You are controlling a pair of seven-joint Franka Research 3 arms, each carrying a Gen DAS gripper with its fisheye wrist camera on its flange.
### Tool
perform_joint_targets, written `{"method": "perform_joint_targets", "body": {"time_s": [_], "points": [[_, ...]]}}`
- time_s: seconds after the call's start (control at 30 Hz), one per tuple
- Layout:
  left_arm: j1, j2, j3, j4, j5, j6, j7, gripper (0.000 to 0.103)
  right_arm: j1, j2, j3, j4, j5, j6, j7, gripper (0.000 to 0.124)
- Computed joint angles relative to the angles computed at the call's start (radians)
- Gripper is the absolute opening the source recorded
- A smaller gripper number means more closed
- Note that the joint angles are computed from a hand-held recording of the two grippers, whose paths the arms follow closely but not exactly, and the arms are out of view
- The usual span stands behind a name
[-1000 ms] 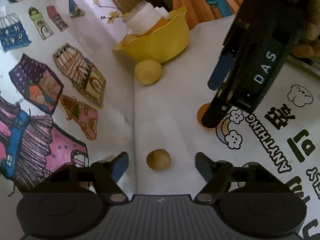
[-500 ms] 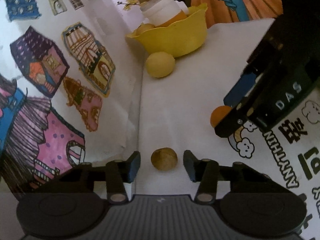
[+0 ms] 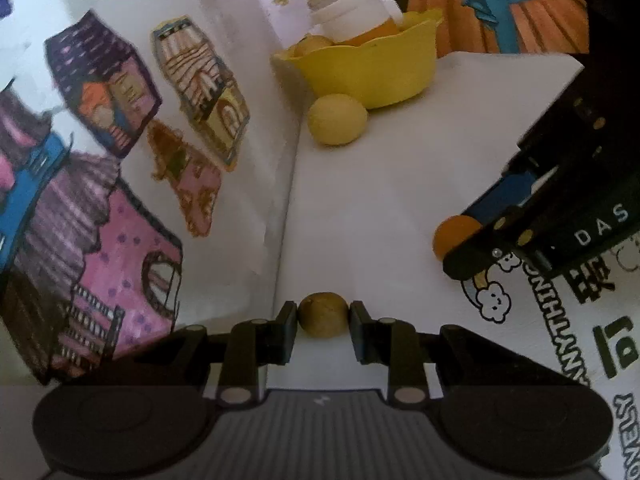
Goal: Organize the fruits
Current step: 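Close the left gripper on the small brown fruit while the right gripper grasps the orange, then lift and carry the small brown fruit and the orange over the tray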
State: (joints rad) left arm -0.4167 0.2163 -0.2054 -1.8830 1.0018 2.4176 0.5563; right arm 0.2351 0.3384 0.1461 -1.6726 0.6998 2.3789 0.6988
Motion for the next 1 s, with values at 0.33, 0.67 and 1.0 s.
{"method": "perform_joint_targets", "body": {"time_s": [0.33, 0.67, 1.0], "points": [[0.034, -0.088, -0.013, -0.108, -0.117, 0.112, -0.209, 0.03, -0.022, -0.064, -0.006, -0.059, 0.071, -0.036, 0.014, 0.034], [0.037, -0.16, -0.049, -0.179, 0.019, 0.198, -0.461, 0.03, -0.057, -0.161, -0.043, -0.146, 0.19, -0.086, -0.042, 0.034], [-0.027, -0.176, -0.108, -0.138, 0.22, 0.164, -0.671, 0.03, -0.083, -0.351, -0.122, -0.32, 0.274, -0.106, -0.122, 0.034]]}}
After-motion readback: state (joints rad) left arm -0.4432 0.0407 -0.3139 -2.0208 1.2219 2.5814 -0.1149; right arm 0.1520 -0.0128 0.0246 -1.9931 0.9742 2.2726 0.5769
